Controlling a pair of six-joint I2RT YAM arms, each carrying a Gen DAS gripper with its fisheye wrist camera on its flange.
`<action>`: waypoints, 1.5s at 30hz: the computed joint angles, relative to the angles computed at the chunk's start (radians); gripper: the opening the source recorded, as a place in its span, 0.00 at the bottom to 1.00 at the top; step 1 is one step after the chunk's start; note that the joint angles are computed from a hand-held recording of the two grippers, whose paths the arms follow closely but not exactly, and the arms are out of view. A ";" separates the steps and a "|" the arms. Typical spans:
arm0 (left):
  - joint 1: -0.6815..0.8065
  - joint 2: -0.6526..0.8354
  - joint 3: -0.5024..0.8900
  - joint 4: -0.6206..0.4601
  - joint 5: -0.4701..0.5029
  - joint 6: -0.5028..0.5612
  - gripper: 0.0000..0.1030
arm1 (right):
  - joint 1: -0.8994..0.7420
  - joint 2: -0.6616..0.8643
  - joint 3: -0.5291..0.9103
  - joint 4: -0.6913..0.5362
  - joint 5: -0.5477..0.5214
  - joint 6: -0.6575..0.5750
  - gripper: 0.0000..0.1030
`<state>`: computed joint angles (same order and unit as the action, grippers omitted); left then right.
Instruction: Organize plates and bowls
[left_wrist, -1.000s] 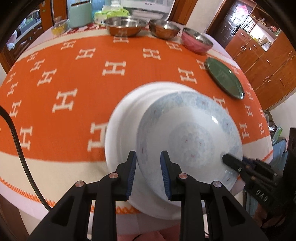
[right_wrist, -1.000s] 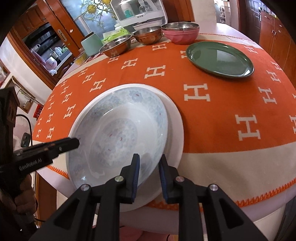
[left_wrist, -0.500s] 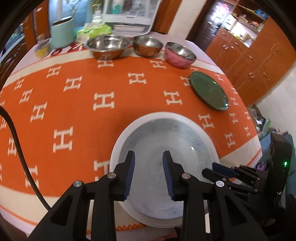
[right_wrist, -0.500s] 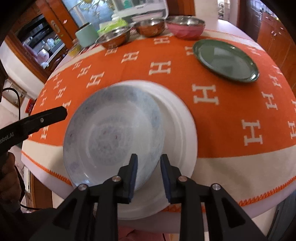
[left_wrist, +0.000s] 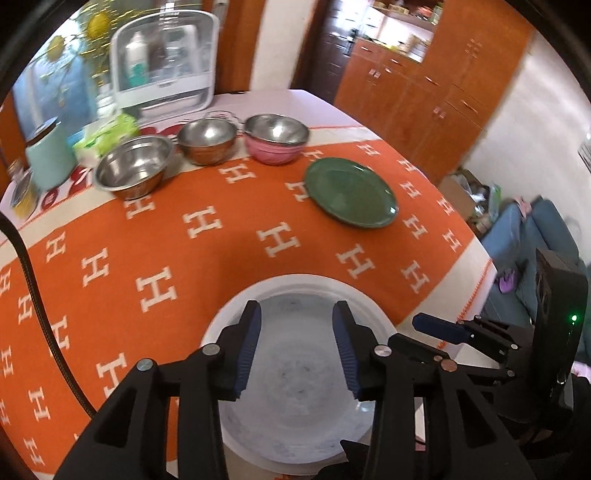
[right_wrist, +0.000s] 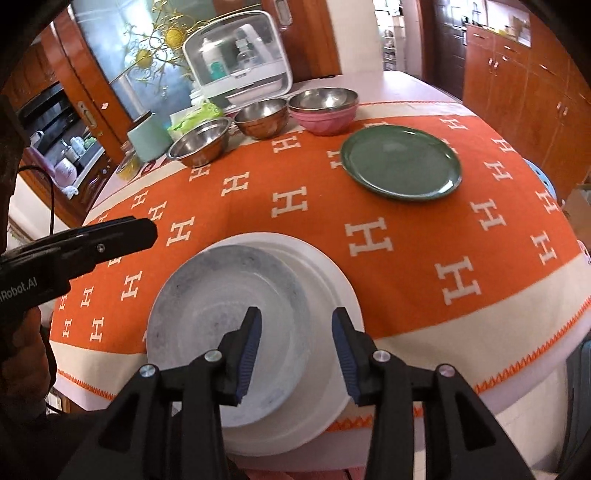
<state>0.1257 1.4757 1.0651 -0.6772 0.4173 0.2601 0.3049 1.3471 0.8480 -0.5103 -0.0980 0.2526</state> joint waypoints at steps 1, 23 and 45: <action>-0.017 0.001 0.003 -0.007 -0.004 0.004 0.40 | -0.011 -0.017 -0.011 0.001 -0.001 0.004 0.42; -0.457 0.085 0.122 0.045 -0.369 -0.446 0.72 | -0.576 0.144 0.177 -0.144 -0.366 -0.513 0.57; -0.608 0.432 0.583 -0.164 -0.592 -0.740 0.83 | -0.757 0.753 0.937 -0.439 -0.619 -0.741 0.60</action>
